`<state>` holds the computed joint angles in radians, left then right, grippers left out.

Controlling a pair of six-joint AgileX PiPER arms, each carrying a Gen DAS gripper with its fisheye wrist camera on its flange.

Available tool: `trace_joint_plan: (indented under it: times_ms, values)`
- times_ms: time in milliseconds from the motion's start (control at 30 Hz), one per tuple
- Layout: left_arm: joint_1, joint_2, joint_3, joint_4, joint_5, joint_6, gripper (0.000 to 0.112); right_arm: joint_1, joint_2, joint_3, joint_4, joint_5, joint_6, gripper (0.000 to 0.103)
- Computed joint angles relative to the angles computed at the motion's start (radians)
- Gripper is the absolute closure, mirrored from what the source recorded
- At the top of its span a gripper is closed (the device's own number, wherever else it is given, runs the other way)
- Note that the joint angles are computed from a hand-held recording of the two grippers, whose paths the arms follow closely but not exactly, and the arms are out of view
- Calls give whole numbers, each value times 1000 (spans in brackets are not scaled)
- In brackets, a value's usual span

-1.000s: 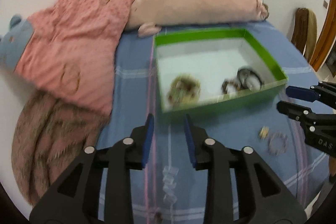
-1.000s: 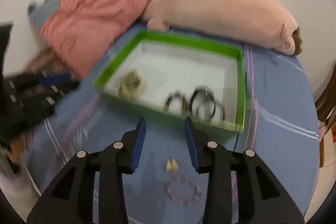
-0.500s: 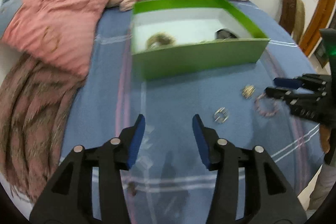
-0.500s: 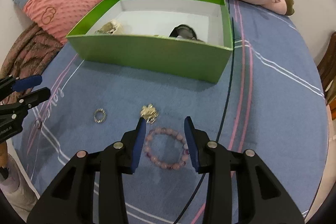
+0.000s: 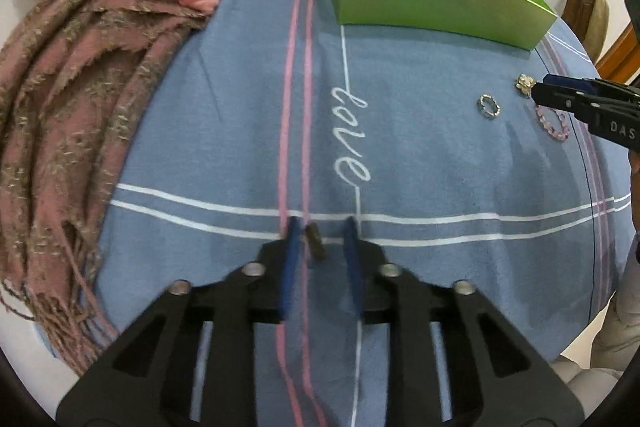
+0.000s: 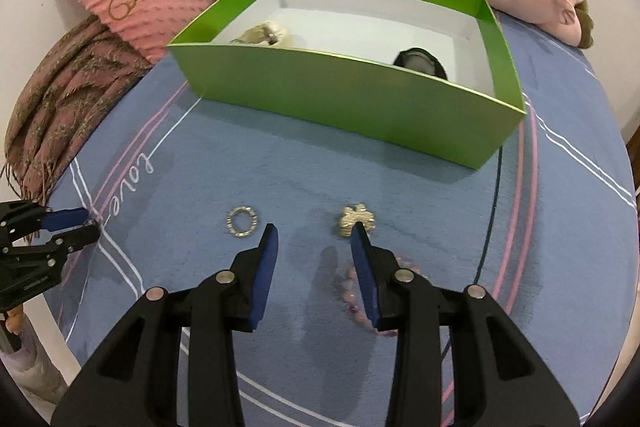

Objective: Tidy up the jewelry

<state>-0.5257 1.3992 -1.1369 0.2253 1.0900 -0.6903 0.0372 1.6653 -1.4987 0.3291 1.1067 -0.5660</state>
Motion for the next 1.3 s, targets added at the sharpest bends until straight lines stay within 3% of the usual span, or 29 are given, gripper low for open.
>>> trace_joint_plan:
  times_ms: [67, 300, 633, 700, 1000, 1300]
  values:
    - [-3, 8, 8, 4, -17, -5, 106, 3, -5, 4, -5, -3, 1, 65]
    - [-8, 45, -109, -3, 6, 34, 106, -35, 11, -17, 9, 3, -8, 65]
    - [-36, 314, -429, -42, 39, 120, 106, -42, 65, -48, 49, 31, 2, 65]
    - [-31, 320, -442, -39, 45, 116, 106, -38, 57, -44, 78, 44, -17, 65]
    - [4, 278, -380, -19, 36, 103, 105, 121, 38, 55, -15, -59, -14, 65]
    - [14, 269, -366, -46, 14, 114, 105, 163, 56, 65, -84, -92, 38, 68]
